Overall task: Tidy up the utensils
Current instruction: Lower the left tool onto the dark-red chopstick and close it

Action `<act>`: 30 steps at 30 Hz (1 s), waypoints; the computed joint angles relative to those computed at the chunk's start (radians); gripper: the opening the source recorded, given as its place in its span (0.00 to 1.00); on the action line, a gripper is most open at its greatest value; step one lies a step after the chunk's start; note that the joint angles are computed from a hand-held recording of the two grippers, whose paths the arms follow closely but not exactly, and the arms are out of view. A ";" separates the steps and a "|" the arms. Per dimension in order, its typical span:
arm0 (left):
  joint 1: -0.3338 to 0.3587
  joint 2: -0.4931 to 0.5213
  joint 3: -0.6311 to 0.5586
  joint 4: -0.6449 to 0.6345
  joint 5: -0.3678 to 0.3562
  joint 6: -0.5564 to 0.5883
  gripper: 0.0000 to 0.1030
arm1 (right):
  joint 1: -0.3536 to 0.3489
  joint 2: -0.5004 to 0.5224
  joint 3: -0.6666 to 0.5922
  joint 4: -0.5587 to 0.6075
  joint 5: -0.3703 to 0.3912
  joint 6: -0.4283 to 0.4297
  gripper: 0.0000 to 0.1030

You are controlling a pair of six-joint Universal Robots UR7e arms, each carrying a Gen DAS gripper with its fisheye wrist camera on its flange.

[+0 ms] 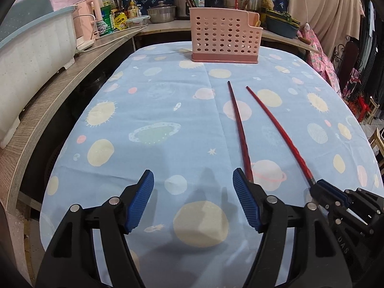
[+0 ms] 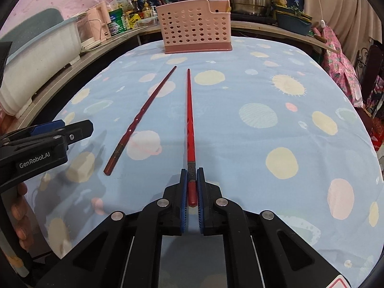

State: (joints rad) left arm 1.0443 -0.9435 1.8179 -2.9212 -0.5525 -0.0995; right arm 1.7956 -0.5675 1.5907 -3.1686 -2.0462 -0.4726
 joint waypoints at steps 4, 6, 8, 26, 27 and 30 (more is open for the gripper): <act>-0.001 0.009 -0.003 0.013 -0.017 -0.003 0.67 | -0.009 -0.013 0.010 -0.011 -0.004 0.022 0.07; -0.002 0.016 -0.006 0.019 -0.028 -0.001 0.67 | -0.013 -0.018 0.013 -0.012 -0.003 0.026 0.07; -0.002 0.021 -0.010 0.026 -0.039 0.001 0.67 | -0.013 -0.020 0.017 -0.014 -0.003 0.025 0.07; 0.016 0.056 -0.047 0.102 -0.077 -0.050 0.54 | -0.020 -0.031 0.033 -0.017 0.016 0.021 0.07; 0.016 0.056 -0.046 0.098 -0.079 -0.044 0.51 | -0.020 -0.031 0.033 -0.018 0.016 0.019 0.07; 0.014 0.058 -0.044 0.088 -0.075 -0.030 0.38 | -0.021 -0.032 0.035 -0.020 0.018 0.019 0.07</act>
State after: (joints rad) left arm 1.0581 -0.8852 1.7739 -2.8332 -0.6275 -0.1298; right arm 1.7748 -0.5995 1.6257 -3.1888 -2.0278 -0.4535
